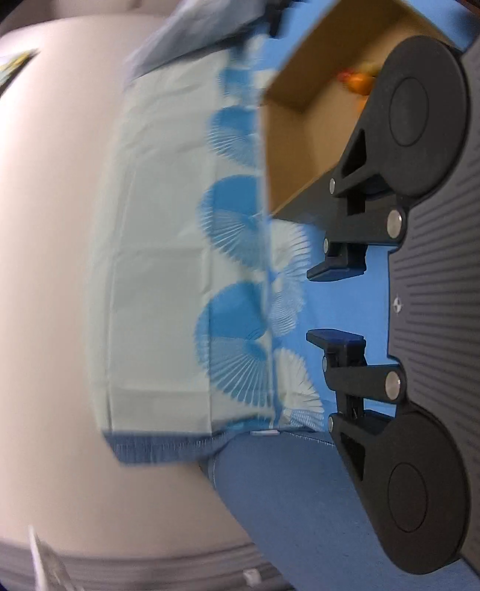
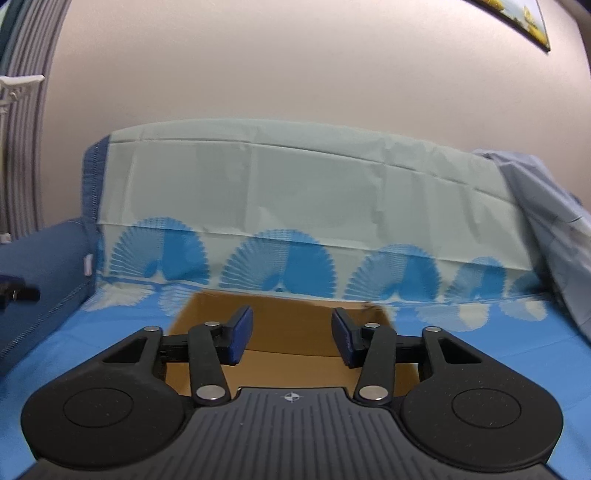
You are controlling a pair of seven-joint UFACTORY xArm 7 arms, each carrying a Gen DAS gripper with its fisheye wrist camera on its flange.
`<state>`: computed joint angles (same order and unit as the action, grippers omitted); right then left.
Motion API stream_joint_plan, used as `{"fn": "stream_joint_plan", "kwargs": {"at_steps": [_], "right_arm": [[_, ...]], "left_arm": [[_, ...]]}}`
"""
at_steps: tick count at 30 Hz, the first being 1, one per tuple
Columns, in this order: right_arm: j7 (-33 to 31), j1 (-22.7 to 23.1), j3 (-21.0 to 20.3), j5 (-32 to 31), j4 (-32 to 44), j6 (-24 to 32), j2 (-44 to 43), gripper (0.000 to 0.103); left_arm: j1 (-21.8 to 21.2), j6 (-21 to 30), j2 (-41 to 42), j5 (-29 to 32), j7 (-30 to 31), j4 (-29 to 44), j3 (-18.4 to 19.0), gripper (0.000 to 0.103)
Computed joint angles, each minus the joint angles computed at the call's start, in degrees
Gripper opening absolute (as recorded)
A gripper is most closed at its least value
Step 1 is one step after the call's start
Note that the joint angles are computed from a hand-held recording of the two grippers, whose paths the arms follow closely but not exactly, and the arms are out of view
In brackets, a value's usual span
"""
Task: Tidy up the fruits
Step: 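Move open right tool to the stemmed tangerine while left tool moves to another black cherry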
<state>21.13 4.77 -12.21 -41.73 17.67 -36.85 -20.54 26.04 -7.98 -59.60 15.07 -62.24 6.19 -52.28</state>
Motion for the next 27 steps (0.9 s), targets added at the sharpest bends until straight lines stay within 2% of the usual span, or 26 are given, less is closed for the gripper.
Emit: {"fn": "stream_joint_plan", "kwargs": {"at_steps": [3, 5, 10, 12, 18, 27], "right_arm": [[2.7, 2.0, -0.4, -2.8, 0.2, -1.0, 0.4, 0.027], [4.4, 2.8, -0.1, -4.9, 0.6, -2.5, 1.2, 0.021], [6.4, 3.0, 3.3, -7.3, 0.9, -4.1, 2.4, 0.021], [6.4, 3.3, 4.6, -7.7, 0.9, -4.5, 2.9, 0.021], [5.1, 4.9, 8.3, -7.9, 0.6, -5.9, 4.1, 0.022], [2.6, 8.5, 12.6, -6.2, -0.1, -5.9, 5.7, 0.022]], "left_arm": [[0.0, -0.4, 0.2, -0.6, -0.9, -0.3, 0.5, 0.03], [-0.2, -1.2, 1.6, -0.2, 0.2, -0.1, 1.4, 0.03], [0.1, -2.1, 5.0, -0.5, 3.3, 0.6, 2.2, 0.03], [2.8, -4.3, 6.5, -1.6, 3.2, 0.8, 0.3, 0.03], [3.9, -6.1, 6.8, -5.5, 3.1, -0.3, 0.1, 0.03], [4.1, -7.1, 8.9, -9.3, 3.3, -1.7, 3.4, 0.03]]}}
